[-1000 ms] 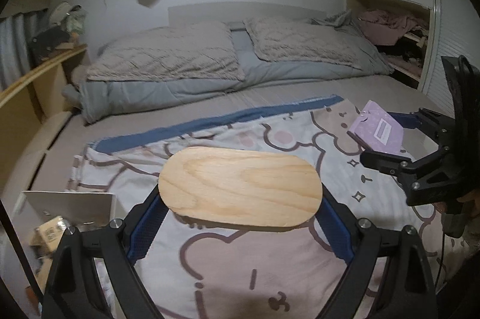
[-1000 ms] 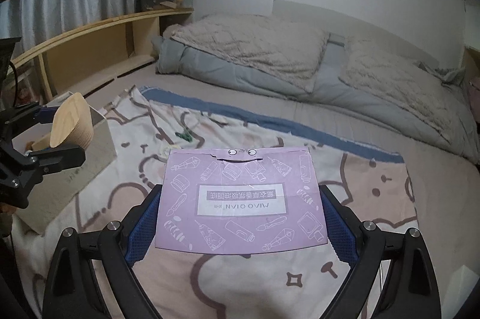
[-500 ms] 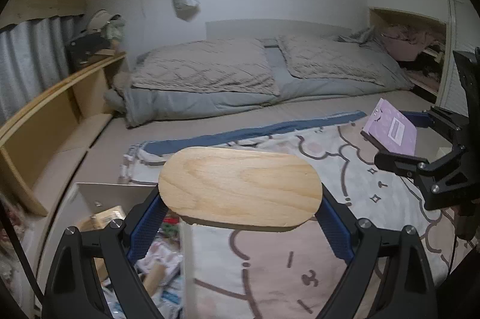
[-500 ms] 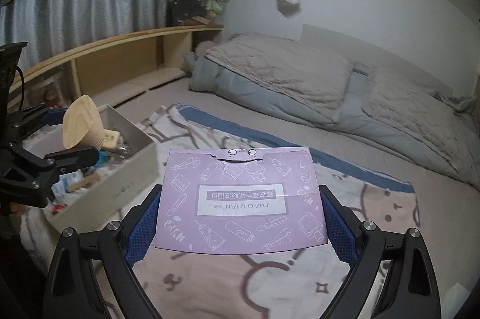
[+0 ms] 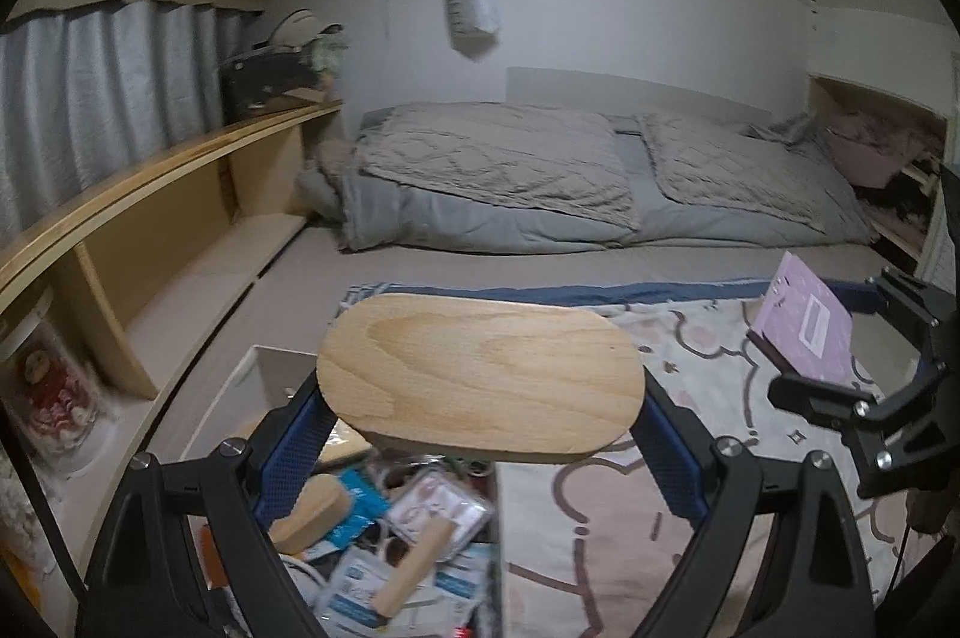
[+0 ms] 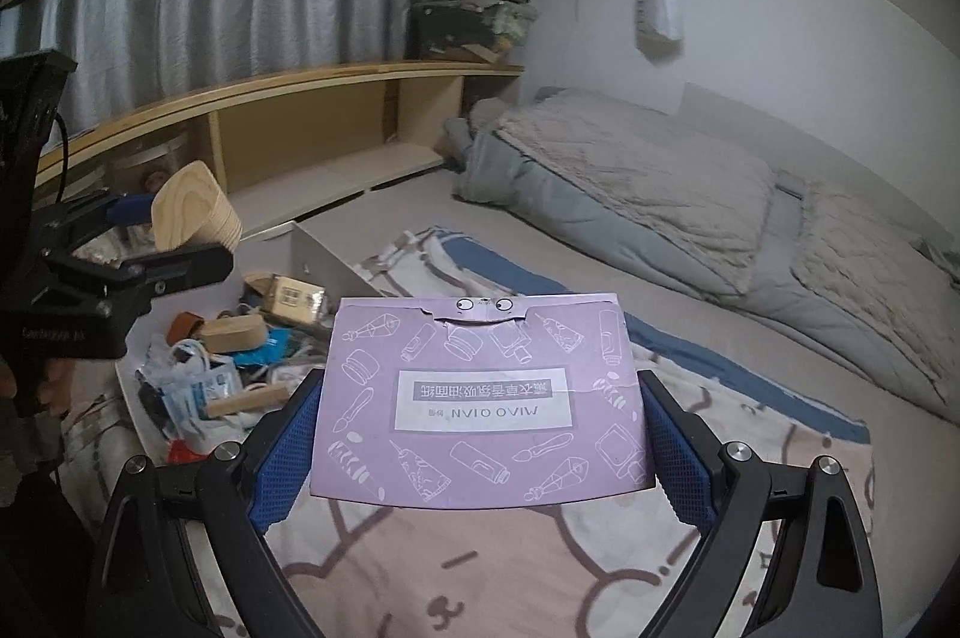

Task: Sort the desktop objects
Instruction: 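Lower the wooden block into the SHOES box and open the left tool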

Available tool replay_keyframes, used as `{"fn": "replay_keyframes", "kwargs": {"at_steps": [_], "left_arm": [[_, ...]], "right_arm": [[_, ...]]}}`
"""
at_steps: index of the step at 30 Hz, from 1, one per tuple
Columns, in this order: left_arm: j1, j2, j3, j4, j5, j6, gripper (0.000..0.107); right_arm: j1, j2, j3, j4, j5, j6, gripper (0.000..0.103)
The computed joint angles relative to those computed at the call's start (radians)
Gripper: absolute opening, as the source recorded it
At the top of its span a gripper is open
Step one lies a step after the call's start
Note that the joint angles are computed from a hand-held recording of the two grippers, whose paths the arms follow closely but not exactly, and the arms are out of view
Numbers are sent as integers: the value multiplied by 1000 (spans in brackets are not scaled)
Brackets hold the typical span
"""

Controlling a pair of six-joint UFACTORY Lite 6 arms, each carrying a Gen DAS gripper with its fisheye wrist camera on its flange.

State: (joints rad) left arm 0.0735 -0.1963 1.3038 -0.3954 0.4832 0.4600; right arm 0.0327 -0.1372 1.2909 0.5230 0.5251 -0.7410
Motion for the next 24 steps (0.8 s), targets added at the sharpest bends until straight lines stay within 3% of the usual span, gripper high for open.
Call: {"fn": "replay_keyframes", "kwargs": {"at_steps": [11, 24], "left_arm": [[211, 140, 98, -162, 40, 126, 94], [297, 357, 243, 3, 48, -140, 94]], "right_arm": [[180, 130, 99, -182, -43, 231, 96], [326, 359, 291, -246, -90, 339, 96]]}}
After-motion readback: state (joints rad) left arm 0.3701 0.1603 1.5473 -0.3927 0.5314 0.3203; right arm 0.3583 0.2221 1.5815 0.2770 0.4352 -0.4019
